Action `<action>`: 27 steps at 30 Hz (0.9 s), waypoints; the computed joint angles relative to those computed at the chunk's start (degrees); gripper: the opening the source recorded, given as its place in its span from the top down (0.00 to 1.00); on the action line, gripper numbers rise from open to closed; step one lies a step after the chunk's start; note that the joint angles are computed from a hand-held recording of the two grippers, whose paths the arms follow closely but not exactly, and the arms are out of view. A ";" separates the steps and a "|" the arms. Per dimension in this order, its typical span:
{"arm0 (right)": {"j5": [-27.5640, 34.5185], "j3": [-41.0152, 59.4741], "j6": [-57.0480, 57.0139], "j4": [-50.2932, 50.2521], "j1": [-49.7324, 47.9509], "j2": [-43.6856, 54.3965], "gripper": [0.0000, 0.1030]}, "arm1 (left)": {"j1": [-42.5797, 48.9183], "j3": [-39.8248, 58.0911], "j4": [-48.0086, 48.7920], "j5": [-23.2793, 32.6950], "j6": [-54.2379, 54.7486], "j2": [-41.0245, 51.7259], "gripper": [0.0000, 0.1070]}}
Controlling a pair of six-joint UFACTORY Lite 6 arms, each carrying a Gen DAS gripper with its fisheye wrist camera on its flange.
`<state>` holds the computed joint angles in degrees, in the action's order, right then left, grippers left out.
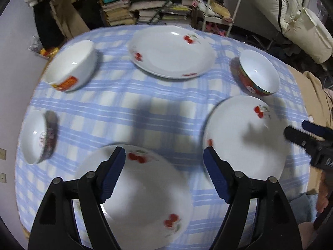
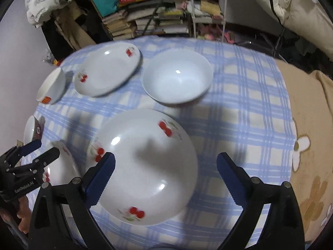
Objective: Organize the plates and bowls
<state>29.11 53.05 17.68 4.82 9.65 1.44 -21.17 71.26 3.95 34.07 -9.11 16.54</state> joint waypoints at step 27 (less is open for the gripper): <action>-0.52 -4.06 -33.72 31.75 -10.71 9.04 0.71 | -5.69 13.88 -9.02 2.38 5.40 20.36 0.79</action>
